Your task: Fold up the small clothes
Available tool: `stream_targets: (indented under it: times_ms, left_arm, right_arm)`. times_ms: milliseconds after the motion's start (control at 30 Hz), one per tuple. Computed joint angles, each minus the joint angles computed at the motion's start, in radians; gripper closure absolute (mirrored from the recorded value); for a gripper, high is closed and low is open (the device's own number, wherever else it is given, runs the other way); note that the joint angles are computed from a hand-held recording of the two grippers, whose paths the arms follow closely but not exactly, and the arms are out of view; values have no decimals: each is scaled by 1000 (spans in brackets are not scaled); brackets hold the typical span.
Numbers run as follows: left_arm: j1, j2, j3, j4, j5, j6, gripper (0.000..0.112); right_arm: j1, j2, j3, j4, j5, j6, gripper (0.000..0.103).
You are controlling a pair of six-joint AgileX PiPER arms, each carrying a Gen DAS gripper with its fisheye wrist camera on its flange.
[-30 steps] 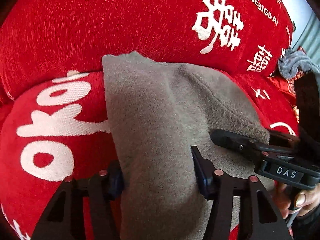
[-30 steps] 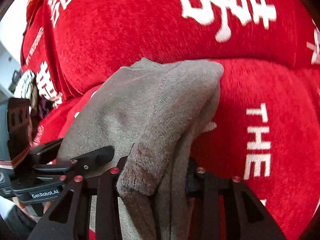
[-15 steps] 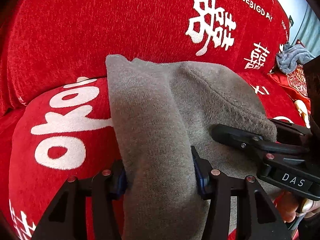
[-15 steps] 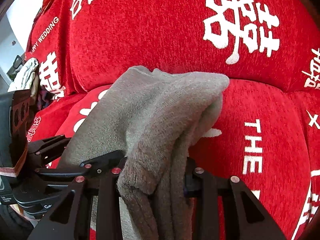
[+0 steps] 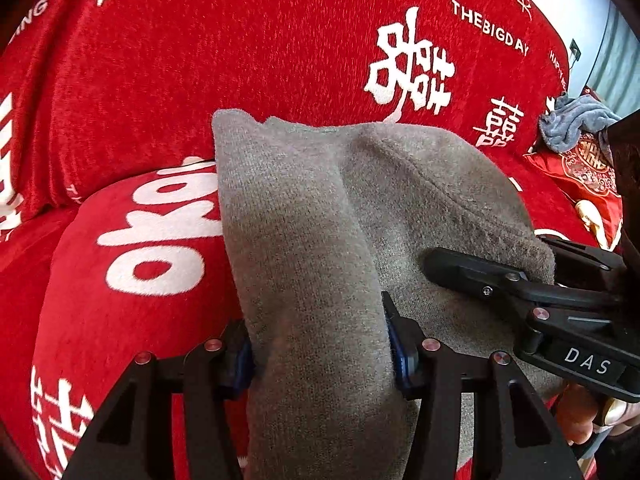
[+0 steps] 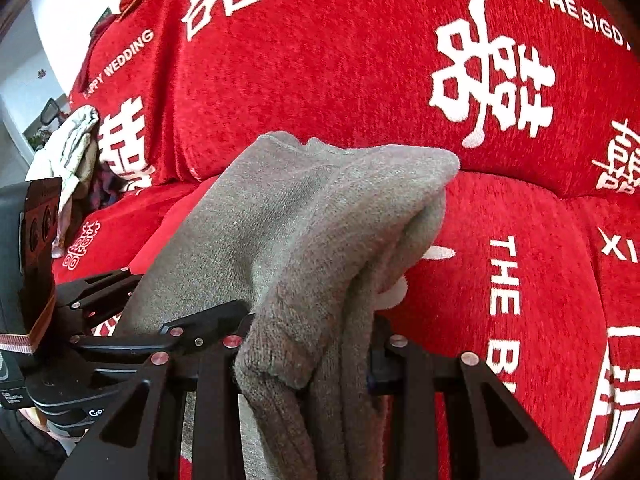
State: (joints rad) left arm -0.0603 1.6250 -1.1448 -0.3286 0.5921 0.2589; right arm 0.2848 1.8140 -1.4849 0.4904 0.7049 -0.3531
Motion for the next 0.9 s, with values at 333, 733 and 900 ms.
stream_targets:
  times_ms: [333, 733, 900]
  left_arm:
    - [13, -179, 165, 19, -20, -8, 58]
    - [0, -364, 334, 73, -39, -55, 58]
    - [-20, -426, 404, 105, -57, -89, 58]
  right_arm:
    - [72, -146, 167, -27, -76, 51, 67]
    - [147, -294, 351, -73, -163, 119, 67]
    - [173, -349, 433, -86, -203, 140, 67]
